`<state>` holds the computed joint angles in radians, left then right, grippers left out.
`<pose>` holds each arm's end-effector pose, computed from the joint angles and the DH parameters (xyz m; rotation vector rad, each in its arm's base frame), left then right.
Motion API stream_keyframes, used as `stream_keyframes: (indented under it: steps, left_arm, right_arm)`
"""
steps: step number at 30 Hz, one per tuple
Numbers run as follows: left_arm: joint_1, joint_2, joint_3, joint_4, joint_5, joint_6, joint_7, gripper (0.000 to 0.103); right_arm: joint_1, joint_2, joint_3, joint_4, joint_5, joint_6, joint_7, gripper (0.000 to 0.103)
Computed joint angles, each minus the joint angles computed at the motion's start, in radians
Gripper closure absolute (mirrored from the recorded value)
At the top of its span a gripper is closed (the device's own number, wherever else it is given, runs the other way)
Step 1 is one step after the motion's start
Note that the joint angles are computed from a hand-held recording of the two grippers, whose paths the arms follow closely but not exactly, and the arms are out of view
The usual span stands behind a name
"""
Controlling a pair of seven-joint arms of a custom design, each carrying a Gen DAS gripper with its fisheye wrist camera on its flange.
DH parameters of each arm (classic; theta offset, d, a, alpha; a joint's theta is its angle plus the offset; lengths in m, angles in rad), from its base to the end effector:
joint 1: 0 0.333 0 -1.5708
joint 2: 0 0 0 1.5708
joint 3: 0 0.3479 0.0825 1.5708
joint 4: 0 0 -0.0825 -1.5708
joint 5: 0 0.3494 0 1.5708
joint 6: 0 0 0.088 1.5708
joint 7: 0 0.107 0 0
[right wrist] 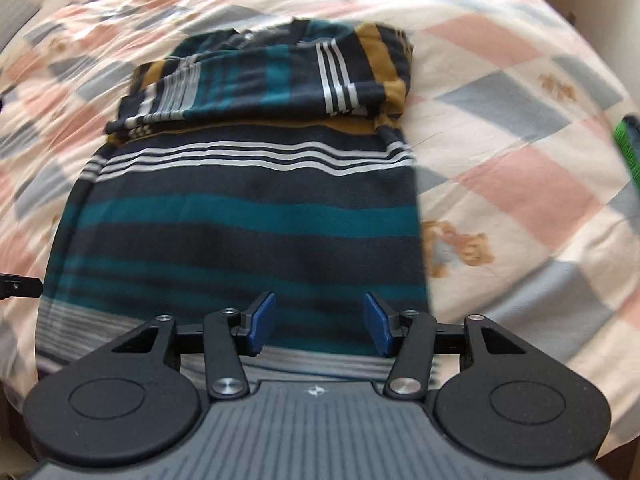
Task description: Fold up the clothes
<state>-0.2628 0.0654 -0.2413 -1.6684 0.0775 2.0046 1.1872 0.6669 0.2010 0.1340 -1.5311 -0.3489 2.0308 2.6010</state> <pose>0.5090 -0.2700 0.6211 -1.9498 2.2457 -0.3550 0.4548 0.4282 0.6102 -1.8376 2.0886 -0.3758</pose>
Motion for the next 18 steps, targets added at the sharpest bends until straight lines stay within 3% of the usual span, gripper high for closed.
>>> stream_keyframes:
  steps: [2, 8, 18]
  left_arm:
    - [-0.028, -0.053, -0.020, -0.031, 0.038, -0.005, -0.072, 0.058]
    - [-0.101, -0.167, -0.076, -0.076, 0.099, -0.023, -0.240, 0.055]
    - [-0.182, -0.220, -0.128, -0.016, 0.136, -0.126, -0.336, 0.055]
  right_arm:
    - [0.002, -0.084, 0.012, -0.089, -0.015, 0.055, -0.006, 0.044]
    - [-0.036, -0.277, 0.089, -0.264, -0.035, 0.126, -0.067, 0.042]
    - [-0.114, -0.439, 0.197, -0.344, 0.018, 0.138, -0.133, 0.039]
